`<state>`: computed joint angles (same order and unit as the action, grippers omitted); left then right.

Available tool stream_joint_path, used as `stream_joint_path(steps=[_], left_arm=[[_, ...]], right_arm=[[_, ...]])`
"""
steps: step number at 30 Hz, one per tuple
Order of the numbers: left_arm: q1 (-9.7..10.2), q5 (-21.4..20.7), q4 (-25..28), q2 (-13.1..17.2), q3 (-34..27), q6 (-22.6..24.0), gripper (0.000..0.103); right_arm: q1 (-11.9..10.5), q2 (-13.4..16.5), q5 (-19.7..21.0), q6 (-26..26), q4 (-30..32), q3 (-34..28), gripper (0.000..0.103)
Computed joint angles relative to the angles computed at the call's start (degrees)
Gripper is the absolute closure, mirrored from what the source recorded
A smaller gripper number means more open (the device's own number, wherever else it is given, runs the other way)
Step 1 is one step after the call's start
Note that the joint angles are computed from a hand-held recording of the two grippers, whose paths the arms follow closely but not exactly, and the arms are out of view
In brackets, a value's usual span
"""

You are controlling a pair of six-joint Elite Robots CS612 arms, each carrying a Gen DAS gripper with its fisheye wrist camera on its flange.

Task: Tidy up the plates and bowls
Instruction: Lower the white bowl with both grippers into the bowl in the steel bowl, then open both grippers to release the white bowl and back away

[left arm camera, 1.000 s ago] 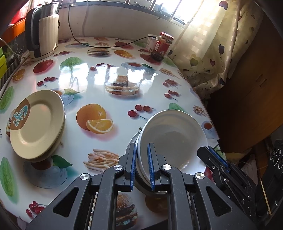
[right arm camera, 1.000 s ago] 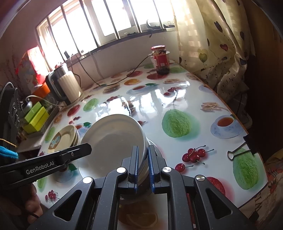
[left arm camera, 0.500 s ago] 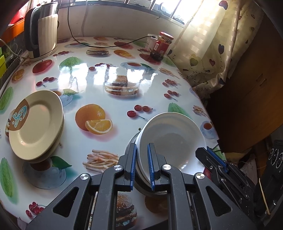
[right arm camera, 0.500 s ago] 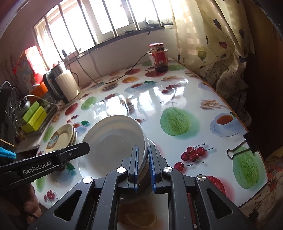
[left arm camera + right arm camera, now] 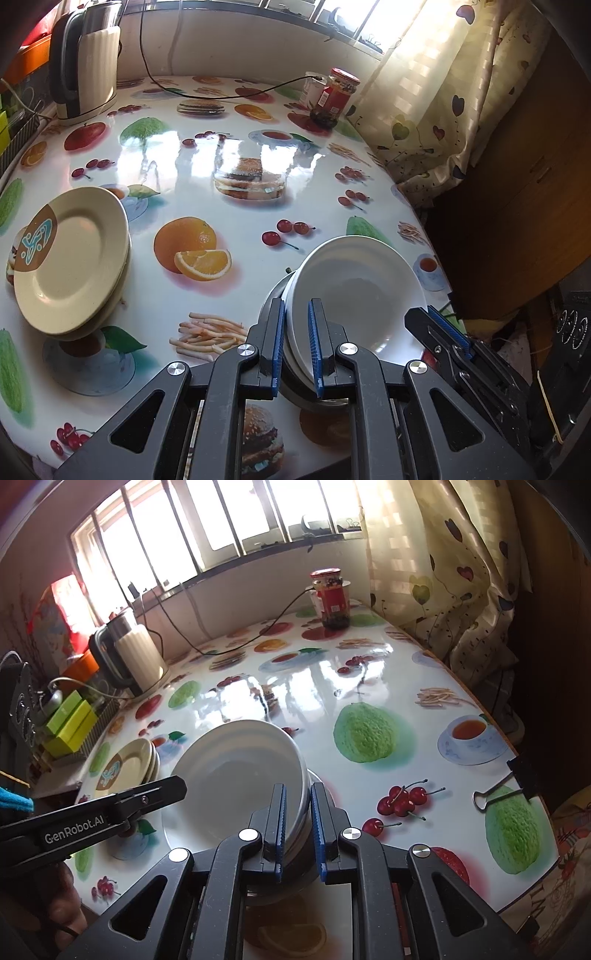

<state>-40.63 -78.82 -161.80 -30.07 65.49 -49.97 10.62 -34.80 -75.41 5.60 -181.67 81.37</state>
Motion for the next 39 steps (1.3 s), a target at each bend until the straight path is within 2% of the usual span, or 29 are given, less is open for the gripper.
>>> stream_joint_path(steps=[5, 9, 12, 16, 20, 25, 27, 39], left_arm=[[-0.23, 1.9, -1.3, -0.7, 1.2, 0.3, 0.090], [-0.42, 3.2, -2.1, -1.2, 2.2, 1.2, 0.090], [-1.05, 7.1, -1.7, -1.7, 3.1, 3.5, 0.090], [-1.32, 9.0, -2.3, -2.3, 4.4, 4.6, 0.090], [-2.10, 13.3, -2.2, -2.5, 5.4, 6.8, 0.090], [-1.98, 12.0, -3.0, -2.7, 6.5, 6.3, 0.088], [-1.90, 11.2, -3.8, -2.7, 6.9, 6.2, 0.084], [-1.81, 11.2, -2.8, -2.3, 7.6, 4.2, 0.076]], right_arm=[[0.0, 0.0, -0.7, 0.0, -1.5, 0.5, 0.084], [-0.1, -0.2, -0.8, 0.3, -2.8, 1.1, 0.074], [-0.3, -0.6, -0.7, 0.5, -4.5, 1.8, 0.072], [-0.8, -0.8, -0.1, 1.3, -6.6, 2.7, 0.069], [-1.4, -1.1, -0.2, 1.9, -7.9, 3.5, 0.068], [-1.9, -1.2, -0.9, 2.7, -9.3, 4.4, 0.065], [-2.1, -1.2, -0.9, 3.1, -9.7, 4.7, 0.064], [-2.7, -0.1, 0.5, 2.4, -8.5, 4.4, 0.060]])
